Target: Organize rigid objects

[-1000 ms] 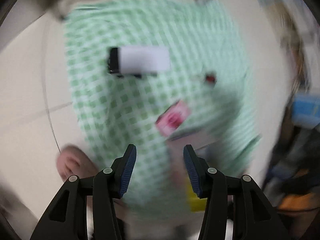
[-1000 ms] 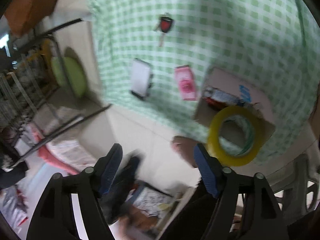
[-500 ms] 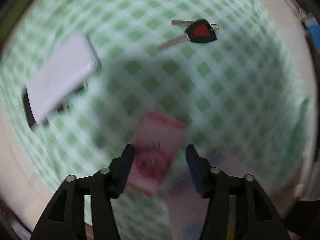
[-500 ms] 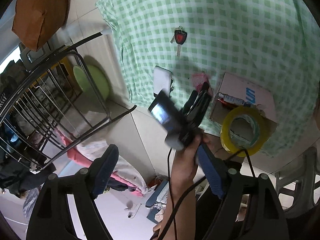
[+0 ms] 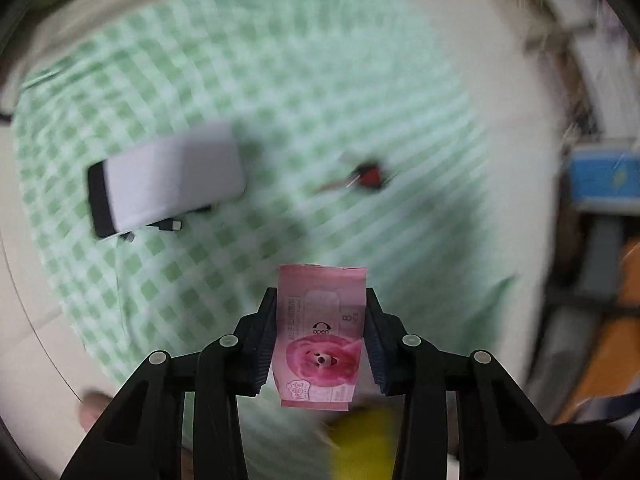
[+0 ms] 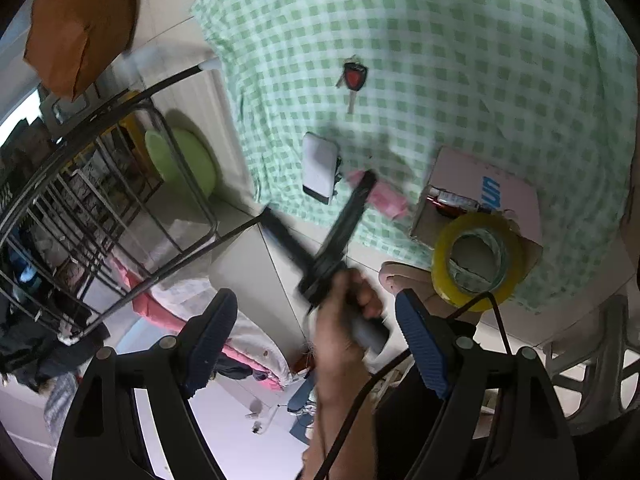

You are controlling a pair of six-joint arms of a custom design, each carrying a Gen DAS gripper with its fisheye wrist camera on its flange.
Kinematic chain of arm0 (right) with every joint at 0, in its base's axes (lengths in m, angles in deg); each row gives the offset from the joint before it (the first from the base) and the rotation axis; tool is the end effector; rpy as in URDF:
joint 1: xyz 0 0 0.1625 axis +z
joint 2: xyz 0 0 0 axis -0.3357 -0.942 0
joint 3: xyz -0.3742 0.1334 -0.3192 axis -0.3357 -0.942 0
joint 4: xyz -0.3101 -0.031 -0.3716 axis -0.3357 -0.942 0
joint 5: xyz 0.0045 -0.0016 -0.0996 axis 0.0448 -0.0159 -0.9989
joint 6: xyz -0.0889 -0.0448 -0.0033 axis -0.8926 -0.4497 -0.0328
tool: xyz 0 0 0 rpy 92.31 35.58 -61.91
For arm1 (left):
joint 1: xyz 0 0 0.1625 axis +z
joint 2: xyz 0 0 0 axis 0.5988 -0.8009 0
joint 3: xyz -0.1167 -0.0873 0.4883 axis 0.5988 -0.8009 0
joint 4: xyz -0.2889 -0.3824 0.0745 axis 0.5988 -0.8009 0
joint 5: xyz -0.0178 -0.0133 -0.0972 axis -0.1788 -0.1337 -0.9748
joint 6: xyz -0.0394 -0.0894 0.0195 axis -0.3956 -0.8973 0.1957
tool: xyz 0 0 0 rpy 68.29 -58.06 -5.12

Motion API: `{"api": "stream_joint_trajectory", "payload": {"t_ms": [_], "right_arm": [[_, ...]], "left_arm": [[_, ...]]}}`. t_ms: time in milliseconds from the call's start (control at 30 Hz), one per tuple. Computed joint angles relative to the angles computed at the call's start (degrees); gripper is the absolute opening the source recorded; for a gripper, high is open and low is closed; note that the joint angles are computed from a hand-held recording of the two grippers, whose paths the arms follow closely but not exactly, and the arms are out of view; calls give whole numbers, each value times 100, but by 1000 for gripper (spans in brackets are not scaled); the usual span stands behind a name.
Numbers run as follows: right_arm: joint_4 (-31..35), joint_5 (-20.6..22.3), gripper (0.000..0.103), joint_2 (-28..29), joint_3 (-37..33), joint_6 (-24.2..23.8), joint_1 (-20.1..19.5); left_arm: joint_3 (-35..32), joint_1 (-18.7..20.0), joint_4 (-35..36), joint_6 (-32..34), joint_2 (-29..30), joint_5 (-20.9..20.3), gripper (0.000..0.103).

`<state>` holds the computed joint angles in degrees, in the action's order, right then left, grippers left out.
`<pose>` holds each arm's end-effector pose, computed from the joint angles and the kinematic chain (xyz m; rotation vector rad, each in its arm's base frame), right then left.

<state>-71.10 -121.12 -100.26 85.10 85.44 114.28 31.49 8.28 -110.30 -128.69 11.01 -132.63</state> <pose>0.2114 -0.6856 0.2174 1.1146 2.7644 0.2963 -0.3841 -0.6186 0.2485 -0.3916 2.7836 -0.2350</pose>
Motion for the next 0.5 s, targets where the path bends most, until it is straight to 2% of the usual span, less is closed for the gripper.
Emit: {"api": "stream_joint_trajectory", "payload": {"t_ms": [133, 167, 233, 333, 400, 433, 500], "right_arm": [[238, 95, 82, 74, -71, -500, 171], [345, 205, 80, 117, -106, -739, 228], [496, 333, 78, 187, -184, -1255, 366], [643, 164, 71, 275, -354, -2271, 681], [729, 67, 61, 337, -414, -2892, 856], [888, 42, 59, 390, -450, -3149, 934], [1063, 19, 45, 427, -399, -3300, 978]], "left_arm": [[751, -380, -1915, -1976, -924, -20, 37], [868, -489, -2129, -2289, -1064, 12, 37], [954, -777, -2121, -2842, -1324, 151, 37], [1309, -1093, -2228, -3374, -1770, 288, 37], [1603, -1149, -2402, -3636, -2057, 279, 37], [1789, -1205, -2587, -3802, -2144, 285, 37], [2103, -1222, -2913, -4058, -2275, 204, 37]]}}
